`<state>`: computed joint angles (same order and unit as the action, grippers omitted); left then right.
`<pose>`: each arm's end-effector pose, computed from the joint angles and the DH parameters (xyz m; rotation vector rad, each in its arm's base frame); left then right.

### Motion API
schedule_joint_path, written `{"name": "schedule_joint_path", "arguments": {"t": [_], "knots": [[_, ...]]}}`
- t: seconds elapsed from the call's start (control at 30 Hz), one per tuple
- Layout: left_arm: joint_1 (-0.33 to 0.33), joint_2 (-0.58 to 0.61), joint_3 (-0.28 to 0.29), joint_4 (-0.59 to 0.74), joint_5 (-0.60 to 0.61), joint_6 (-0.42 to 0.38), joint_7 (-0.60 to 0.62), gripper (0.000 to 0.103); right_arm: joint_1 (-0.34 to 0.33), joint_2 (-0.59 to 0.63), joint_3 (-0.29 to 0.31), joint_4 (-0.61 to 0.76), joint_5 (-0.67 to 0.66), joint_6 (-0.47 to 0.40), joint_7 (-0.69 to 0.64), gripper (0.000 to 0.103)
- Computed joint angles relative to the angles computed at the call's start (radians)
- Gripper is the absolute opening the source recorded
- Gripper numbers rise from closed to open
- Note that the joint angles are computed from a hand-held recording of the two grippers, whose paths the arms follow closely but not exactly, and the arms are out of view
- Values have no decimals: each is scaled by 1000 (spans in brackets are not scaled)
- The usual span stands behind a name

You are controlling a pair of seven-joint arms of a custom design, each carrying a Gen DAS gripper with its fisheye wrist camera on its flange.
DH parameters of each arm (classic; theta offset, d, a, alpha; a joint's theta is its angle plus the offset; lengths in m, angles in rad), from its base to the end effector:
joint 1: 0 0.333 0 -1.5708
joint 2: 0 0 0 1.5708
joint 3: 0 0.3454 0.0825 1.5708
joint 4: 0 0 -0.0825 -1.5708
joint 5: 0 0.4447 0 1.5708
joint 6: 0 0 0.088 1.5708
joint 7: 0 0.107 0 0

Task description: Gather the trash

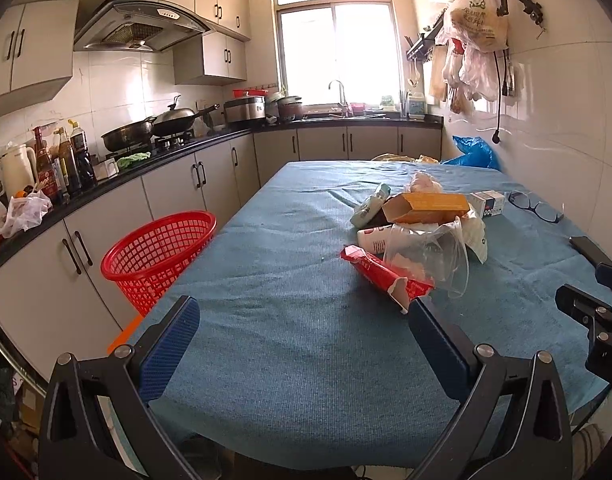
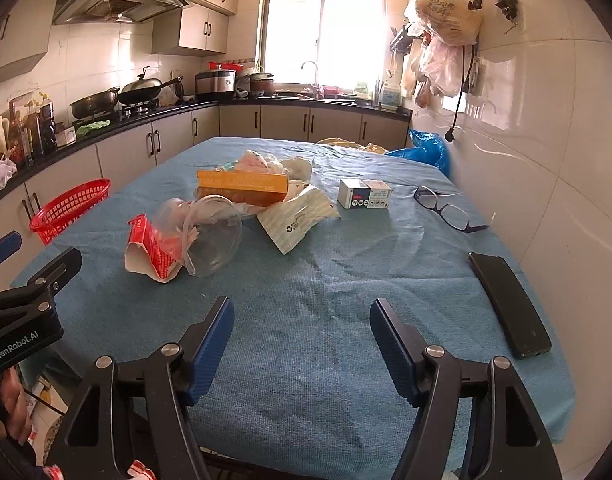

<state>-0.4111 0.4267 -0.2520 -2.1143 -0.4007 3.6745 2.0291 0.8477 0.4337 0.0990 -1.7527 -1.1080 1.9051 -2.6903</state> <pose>0.5614 -0.3566 0.3243 -1.0961 1.9881 -1.1506 0.4712 0.5332 0.3264 -1.2305 2.1462 -1.1698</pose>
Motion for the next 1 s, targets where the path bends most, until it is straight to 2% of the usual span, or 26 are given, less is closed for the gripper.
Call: {"name": "schedule_joint_path", "arguments": {"t": [0.67,0.73,0.83,0.93,1.0], "knots": [[-11,2,10,9,-26,-23,20,103,-7,6,-3,3,17,27,-7,74],[-11,3,11,11,-28,-28,22,103,-14,1,-4,-6,16,51,-3,69],[1,5,8,22,-14,-56,18,103,-35,-30,-7,-53,-13,148,26,57],[32,5,-2,39,19,-112,-12,103,-74,-76,-15,-123,-81,323,97,48],[64,5,-17,52,55,-157,-39,103,-107,-102,-27,-162,-162,469,166,45]]}}
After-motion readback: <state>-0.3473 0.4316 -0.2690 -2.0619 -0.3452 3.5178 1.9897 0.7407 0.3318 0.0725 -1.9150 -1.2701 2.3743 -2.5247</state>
